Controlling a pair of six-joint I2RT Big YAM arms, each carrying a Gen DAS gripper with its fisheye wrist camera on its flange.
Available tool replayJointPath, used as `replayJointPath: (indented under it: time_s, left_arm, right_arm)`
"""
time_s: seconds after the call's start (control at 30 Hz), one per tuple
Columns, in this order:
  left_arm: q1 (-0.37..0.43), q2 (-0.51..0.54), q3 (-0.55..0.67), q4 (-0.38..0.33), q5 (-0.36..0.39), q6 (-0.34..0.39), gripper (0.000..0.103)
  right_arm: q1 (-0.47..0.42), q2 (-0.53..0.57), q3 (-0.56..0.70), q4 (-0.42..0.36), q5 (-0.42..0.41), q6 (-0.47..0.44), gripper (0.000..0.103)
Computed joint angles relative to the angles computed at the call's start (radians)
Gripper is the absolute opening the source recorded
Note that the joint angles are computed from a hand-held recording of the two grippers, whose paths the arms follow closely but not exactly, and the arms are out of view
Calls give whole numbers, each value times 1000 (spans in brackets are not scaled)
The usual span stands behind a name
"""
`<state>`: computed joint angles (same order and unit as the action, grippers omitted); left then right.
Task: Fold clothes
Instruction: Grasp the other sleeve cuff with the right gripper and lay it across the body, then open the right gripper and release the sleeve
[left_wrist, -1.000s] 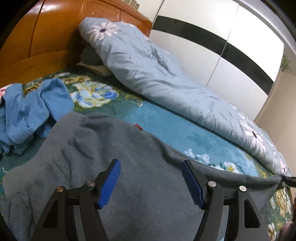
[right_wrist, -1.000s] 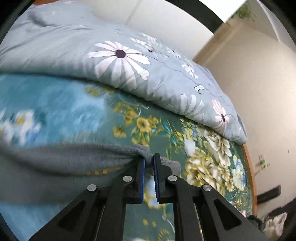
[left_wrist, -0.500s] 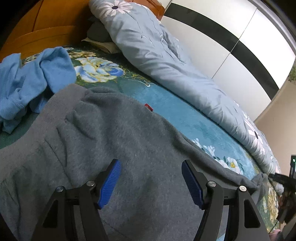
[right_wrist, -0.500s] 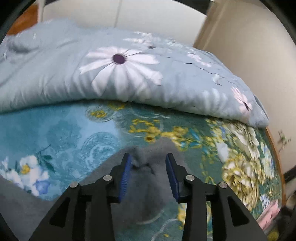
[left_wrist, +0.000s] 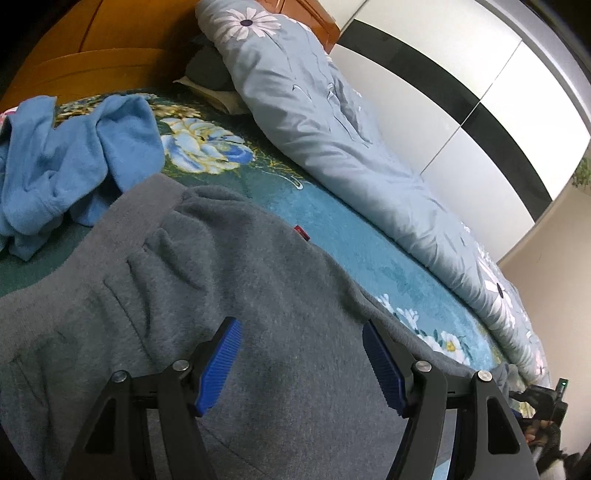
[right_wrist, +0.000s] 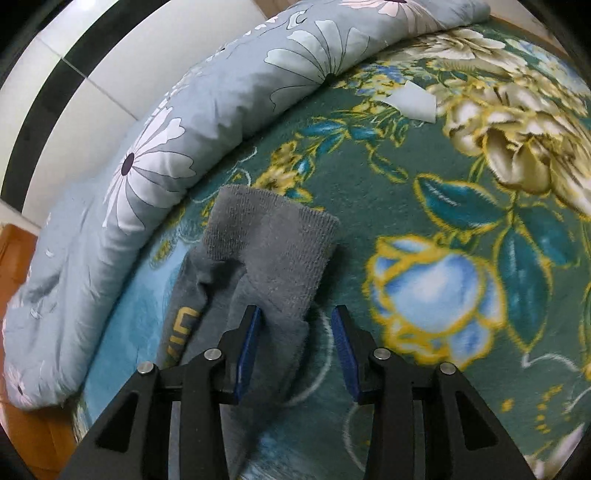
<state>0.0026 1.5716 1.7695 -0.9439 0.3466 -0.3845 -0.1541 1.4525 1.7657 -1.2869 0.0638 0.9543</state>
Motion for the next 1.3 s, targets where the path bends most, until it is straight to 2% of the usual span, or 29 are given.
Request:
replayJointPath:
  time_s: [0.03, 0.07, 0.2, 0.33, 0.47, 0.53, 0.63, 0.77, 0.83, 0.9, 0.97, 1.03, 1.13, 1.2, 1.23, 1.3]
  left_arm:
    - [0, 0, 1, -1, 1, 0, 72]
    - [0, 1, 1, -3, 3, -1, 72]
    - [3, 3, 4, -6, 13, -7, 72]
    - [12, 2, 2, 1, 29, -29, 72]
    - [15, 12, 12, -13, 40, -31, 72]
    - [17, 19, 18, -22, 50, -30, 72]
    - [22, 22, 20, -22, 54, -35, 72]
    - [16, 26, 24, -25, 54, -14, 72]
    - [9, 28, 27, -28, 56, 4, 72]
    - [-1, 24, 24, -22, 58, 27, 72]
    - [-13, 16, 15, -6, 61, 50, 72]
    - [-25, 12, 15, -11, 74, 73, 72]
    - [2, -27, -2, -32, 207, 86, 72]
    - [40, -96, -58, -16, 300, 113, 72]
    - [67, -134, -85, -28, 333, 156, 72]
    - [118, -177, -103, -80, 379, 250, 73]
  right_arm:
    - [3, 0, 3, 10, -7, -2, 15]
    - [5, 0, 7, 20, -17, -6, 9]
    - [37, 1, 91, -28, 80, -75, 9]
    - [37, -56, 132, -86, 202, -140, 9]
    - [16, -101, 60, -177, 204, -117, 9]
    - [1, -126, -18, -192, 180, -81, 9]
    - [-9, -147, -86, -169, 159, -54, 9]
    - [14, -140, -56, -192, 192, -47, 11]
    - [42, -150, -30, -209, 222, -46, 15]
    - [97, -175, -8, -238, 251, -45, 20]
    - [170, -213, -7, -252, 252, -51, 29]
    - [295, -273, -35, -276, 289, -22, 40]
    - [501, -359, -95, -294, 358, 98, 48]
    - [662, -416, -151, -303, 418, 190, 61]
    - [753, -437, -173, -314, 454, 245, 65]
    - [922, -444, -192, -380, 579, 368, 65]
